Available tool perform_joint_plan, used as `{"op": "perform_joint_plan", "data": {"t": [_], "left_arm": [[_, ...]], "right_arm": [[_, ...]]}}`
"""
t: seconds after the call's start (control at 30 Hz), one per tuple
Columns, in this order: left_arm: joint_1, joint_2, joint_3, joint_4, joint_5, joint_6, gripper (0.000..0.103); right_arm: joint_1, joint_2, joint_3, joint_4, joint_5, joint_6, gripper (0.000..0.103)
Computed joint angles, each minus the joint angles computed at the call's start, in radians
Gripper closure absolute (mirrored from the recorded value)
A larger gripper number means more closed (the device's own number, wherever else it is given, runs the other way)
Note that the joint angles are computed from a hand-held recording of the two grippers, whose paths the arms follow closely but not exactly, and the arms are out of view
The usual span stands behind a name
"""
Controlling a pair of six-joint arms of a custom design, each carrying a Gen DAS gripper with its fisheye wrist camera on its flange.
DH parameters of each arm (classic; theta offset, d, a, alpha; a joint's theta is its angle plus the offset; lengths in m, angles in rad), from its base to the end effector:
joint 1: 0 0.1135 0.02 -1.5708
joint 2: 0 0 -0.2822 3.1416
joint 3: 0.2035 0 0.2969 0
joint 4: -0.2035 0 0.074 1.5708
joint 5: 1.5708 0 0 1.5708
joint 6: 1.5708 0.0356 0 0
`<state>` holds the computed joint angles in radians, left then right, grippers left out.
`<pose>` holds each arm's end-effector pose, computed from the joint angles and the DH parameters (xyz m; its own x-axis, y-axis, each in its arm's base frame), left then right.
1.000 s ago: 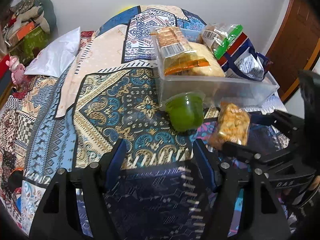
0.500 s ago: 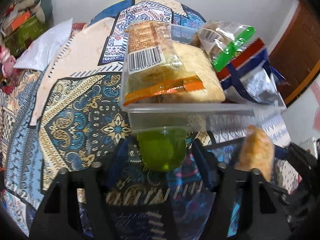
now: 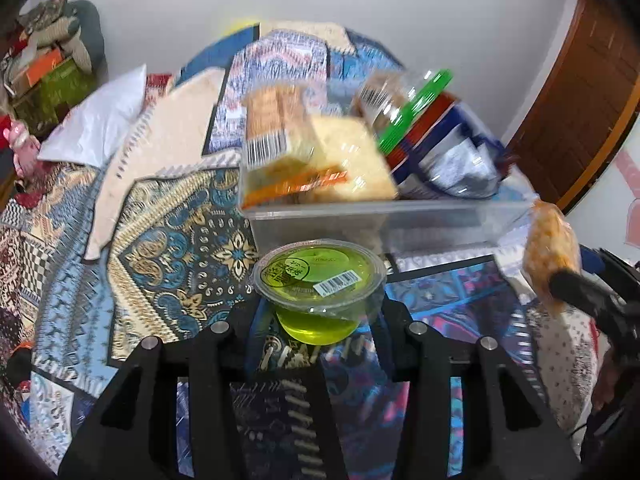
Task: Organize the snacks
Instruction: 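Grasp the green jelly cup with the left tool while the right tool lifts the cracker pack, then lower the jelly cup and cracker pack into the clear box and open both tools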
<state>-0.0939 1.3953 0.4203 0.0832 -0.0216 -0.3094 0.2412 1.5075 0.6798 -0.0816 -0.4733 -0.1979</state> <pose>0.2514 -0.0229 0.0991 -0.7624 -0.2339 -0.6033 -0.1595 0.9715 -0.1752 0.2952 0.0893 0.1382 -0.6560 -0.3416 -0.6730 -0.6257 0.7448 0.2319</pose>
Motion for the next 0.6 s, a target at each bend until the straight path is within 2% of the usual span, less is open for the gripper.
{"op": "perform_joint_plan", "data": {"t": [0.17, 0.3, 0.5, 0.6], "left_arm": [[-0.012, -0.181, -0.023, -0.089, -0.011, -0.005, 0.058], [0.003, -0.238, 0.010, -0.121, 0.003, 0.005, 0.058], [0.012, -0.175, 0.096, -0.092, 0.001, 0.019, 0.058], [0.007, -0.094, 0.155, -0.073, -0.015, 0.029, 0.058]], "right_arm": [[-0.018, -0.036, 0.020, 0.001, -0.012, 0.015, 0.029], [-0.027, -0.039, 0.052, 0.021, -0.016, 0.044, 0.029], [-0.018, 0.000, 0.122, 0.062, -0.020, 0.102, 0.029], [-0.007, 0.033, 0.161, 0.075, -0.023, 0.121, 0.029]]}}
